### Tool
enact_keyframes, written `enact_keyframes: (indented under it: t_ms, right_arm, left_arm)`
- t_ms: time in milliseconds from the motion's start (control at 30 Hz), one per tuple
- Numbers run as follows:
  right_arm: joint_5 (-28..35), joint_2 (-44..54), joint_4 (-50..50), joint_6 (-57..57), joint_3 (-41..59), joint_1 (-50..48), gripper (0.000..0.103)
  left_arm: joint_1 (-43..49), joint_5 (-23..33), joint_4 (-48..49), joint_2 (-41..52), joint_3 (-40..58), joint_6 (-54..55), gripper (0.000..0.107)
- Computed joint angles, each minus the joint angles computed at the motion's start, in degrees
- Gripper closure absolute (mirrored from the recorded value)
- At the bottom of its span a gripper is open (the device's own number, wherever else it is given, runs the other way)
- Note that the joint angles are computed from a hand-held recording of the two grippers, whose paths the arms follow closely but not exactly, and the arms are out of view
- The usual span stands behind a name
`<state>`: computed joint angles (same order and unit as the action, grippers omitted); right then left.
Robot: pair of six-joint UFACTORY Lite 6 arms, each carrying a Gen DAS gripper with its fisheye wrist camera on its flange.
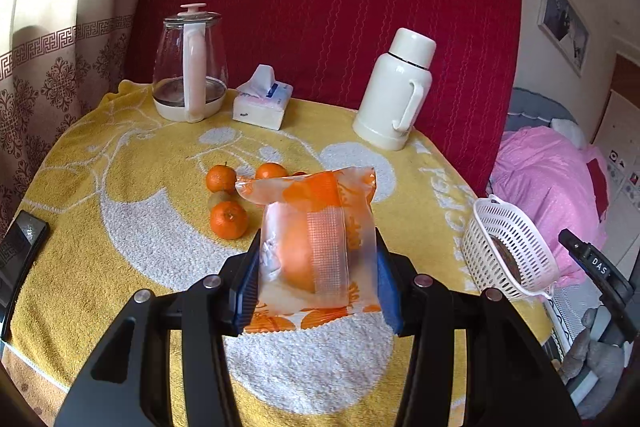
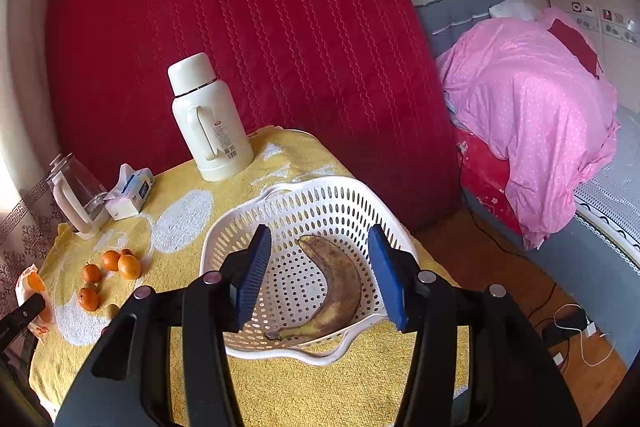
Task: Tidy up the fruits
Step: 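Carry the plastic bag to the white basket and release it with the left gripper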
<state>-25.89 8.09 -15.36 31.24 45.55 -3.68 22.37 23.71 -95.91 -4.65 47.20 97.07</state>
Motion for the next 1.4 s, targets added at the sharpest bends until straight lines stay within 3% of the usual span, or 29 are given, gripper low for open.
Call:
enact_keyframes:
  t_ms: [333, 467, 567, 700, 1033, 1100, 1167, 1400]
  right_arm:
    - [-3.77, 3.2, -12.78, 10.84, 1.46, -7.59, 0.05]
    - [-4.11, 3.72, -14.14, 12.21, 2.06, -9.82, 0.05]
    - [-4.38, 4.05, -13.73, 12.45, 2.03, -10.99, 0.041]
    - [-3.93, 4.82, -13.83, 12.51, 2.49, -11.44, 0.041]
    - [-4.33, 4.99, -15.76, 14.96, 2.78, -13.76, 0.04]
    - [-4.24, 5.16, -15.91, 15.08, 2.86, -13.88, 0.04]
    - [-4.1, 5.35, -15.8, 14.98, 3.05, -13.75, 0.04]
    - [-3.71, 5.23, -14.35, 13.46, 2.72, -12.46, 0.04]
  left_arm:
    - [-20.24, -6.31, 22.31, 8.96, 14.44, -28.09, 0.058]
    - [-26.63, -7.69, 31.54, 13.81, 20.85, -38.93, 0.058]
    - [-30.84, -8.5, 37.35, 17.13, 24.56, -45.32, 0.058]
    - [-34.72, -6.97, 43.08, 22.66, 30.66, -52.13, 0.058]
    - [-38.56, -3.25, 47.1, 33.19, 41.7, -57.49, 0.057]
    - [-37.93, -1.69, 46.23, 34.67, 43.16, -57.39, 0.049]
    - [-37.15, -2.88, 42.9, 33.65, 41.52, -54.55, 0.041]
    - [-34.74, -5.56, 36.97, 27.79, 35.21, -46.64, 0.04]
